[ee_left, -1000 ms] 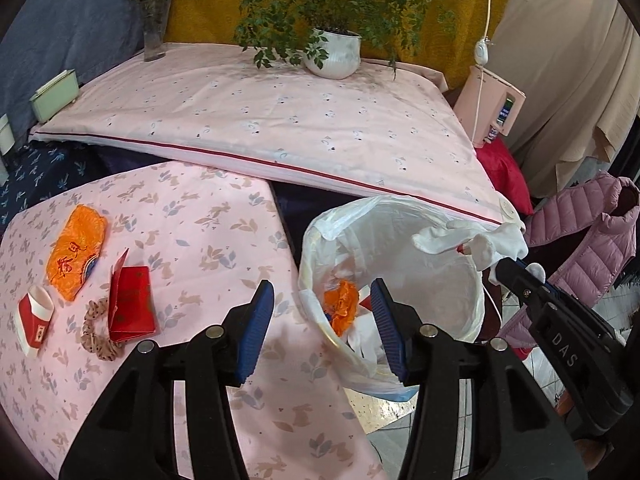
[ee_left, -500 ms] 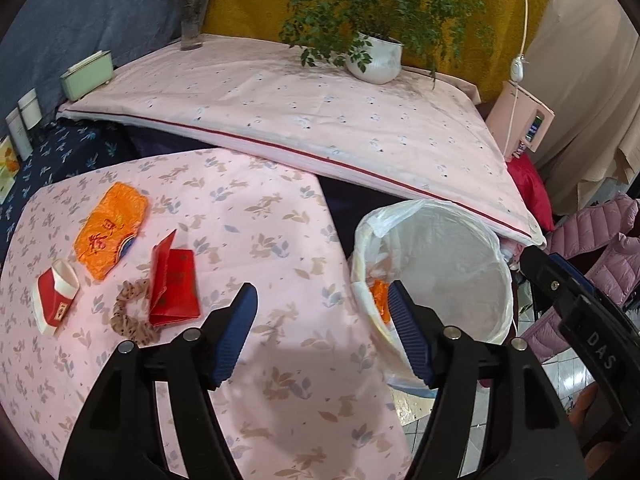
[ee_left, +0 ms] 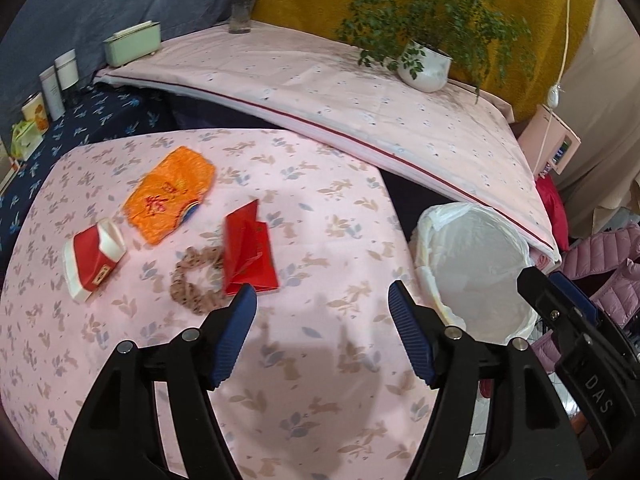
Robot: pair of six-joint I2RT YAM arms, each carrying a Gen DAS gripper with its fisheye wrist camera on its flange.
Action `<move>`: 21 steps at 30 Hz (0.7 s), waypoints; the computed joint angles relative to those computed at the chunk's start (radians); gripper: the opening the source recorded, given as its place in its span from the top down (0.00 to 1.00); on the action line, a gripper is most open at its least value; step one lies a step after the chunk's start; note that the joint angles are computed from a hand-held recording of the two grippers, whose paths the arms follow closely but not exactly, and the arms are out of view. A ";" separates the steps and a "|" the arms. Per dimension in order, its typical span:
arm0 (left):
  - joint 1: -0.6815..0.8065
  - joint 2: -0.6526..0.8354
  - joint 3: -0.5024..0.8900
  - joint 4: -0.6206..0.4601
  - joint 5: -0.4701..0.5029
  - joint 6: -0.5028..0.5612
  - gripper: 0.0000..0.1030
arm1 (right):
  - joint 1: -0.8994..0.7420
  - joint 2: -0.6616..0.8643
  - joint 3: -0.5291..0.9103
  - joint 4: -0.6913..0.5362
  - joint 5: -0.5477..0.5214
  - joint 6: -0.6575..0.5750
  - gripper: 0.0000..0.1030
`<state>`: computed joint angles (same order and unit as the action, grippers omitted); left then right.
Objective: Collect trash
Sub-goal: 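Move both open grippers back over the table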
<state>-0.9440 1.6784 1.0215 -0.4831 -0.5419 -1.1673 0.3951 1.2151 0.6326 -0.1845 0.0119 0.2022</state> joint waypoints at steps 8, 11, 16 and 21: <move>0.012 -0.147 -0.177 -0.010 -0.006 -0.082 0.37 | 0.181 0.023 0.008 -0.006 0.089 0.084 0.46; 0.019 -0.201 -0.240 -0.018 -0.003 -0.115 0.37 | 0.237 0.041 0.017 -0.008 0.115 0.109 0.46; 0.031 -0.299 -0.343 -0.034 -0.003 -0.161 0.37 | 0.320 0.081 0.031 -0.002 0.146 0.153 0.46; 0.052 -0.406 -0.461 -0.042 0.009 -0.214 0.37 | 0.388 0.135 0.055 0.008 0.168 0.185 0.46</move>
